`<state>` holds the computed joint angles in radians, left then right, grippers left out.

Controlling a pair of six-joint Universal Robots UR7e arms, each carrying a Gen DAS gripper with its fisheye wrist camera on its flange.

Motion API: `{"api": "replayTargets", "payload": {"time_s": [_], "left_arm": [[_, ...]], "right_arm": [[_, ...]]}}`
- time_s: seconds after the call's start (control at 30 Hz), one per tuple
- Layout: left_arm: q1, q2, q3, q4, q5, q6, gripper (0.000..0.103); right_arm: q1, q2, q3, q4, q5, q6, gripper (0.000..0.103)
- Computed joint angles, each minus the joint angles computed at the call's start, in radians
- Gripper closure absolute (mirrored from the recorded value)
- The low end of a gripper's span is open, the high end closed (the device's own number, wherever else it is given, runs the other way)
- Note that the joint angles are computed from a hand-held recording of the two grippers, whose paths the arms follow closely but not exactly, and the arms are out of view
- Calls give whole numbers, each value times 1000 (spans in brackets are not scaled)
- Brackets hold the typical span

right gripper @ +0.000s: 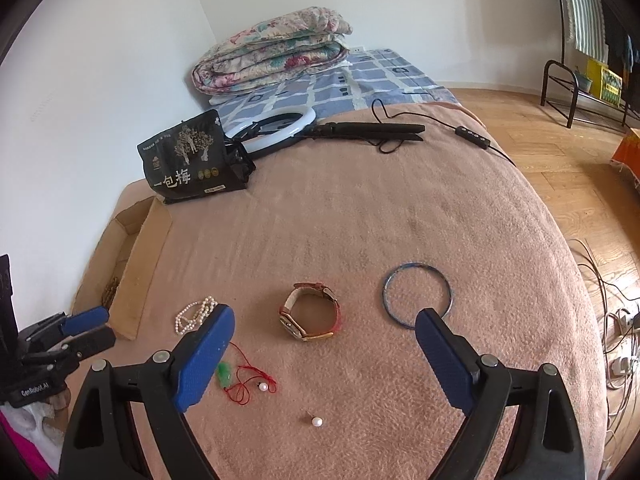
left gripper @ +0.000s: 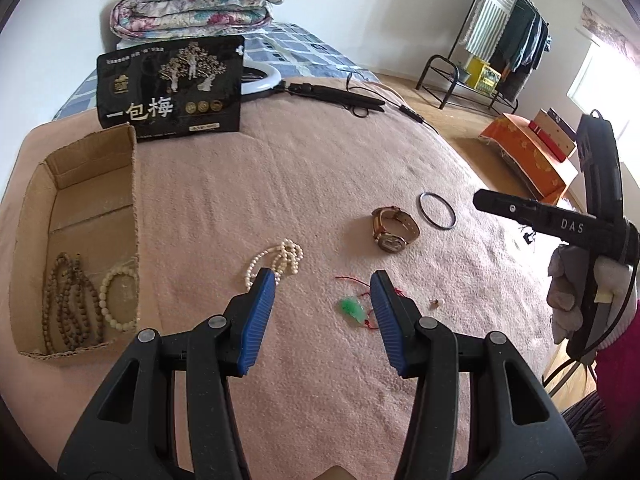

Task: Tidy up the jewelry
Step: 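Move both tools back over the jade pendant and red-strap watch, then close the left tool on the green jade pendant while the right tool grasps the red-strap watch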

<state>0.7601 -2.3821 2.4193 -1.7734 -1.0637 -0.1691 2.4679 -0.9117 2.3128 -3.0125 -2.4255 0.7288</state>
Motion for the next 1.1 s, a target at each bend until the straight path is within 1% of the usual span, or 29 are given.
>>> {"api": "replayTargets", "payload": {"time_s": [0.23, 0.3, 0.4, 0.5, 0.53, 0.63, 0.7, 0.83, 0.97, 1.1], "left_arm": [[-7, 14, 73, -3, -49, 29, 53], [6, 23, 92, -5, -60, 43, 53], [4, 26, 121, -6, -53, 27, 53], [19, 43, 141, -38, -51, 17, 53], [14, 43, 147, -40, -48, 10, 53], [19, 71, 155, -71, -46, 34, 53], [13, 82, 167, -88, -30, 38, 53], [48, 131, 168, -143, -44, 37, 53], [52, 155, 176, -167, -34, 53, 53], [73, 179, 179, -191, -32, 58, 53]], "right_arm": [[-37, 20, 7, -46, 49, -24, 11], [-43, 26, 5, -42, 49, -30, 11], [-53, 33, 3, -46, 50, -33, 11], [-68, 46, 0, -63, 52, -42, 11], [-75, 49, -2, -69, 55, -46, 12], [-97, 63, -5, -88, 74, -55, 13], [-109, 74, -10, -89, 82, -59, 14], [-136, 88, -15, -93, 101, -47, 17], [-169, 98, -10, -114, 122, -35, 21], [-197, 110, -6, -136, 154, -43, 21]]}}
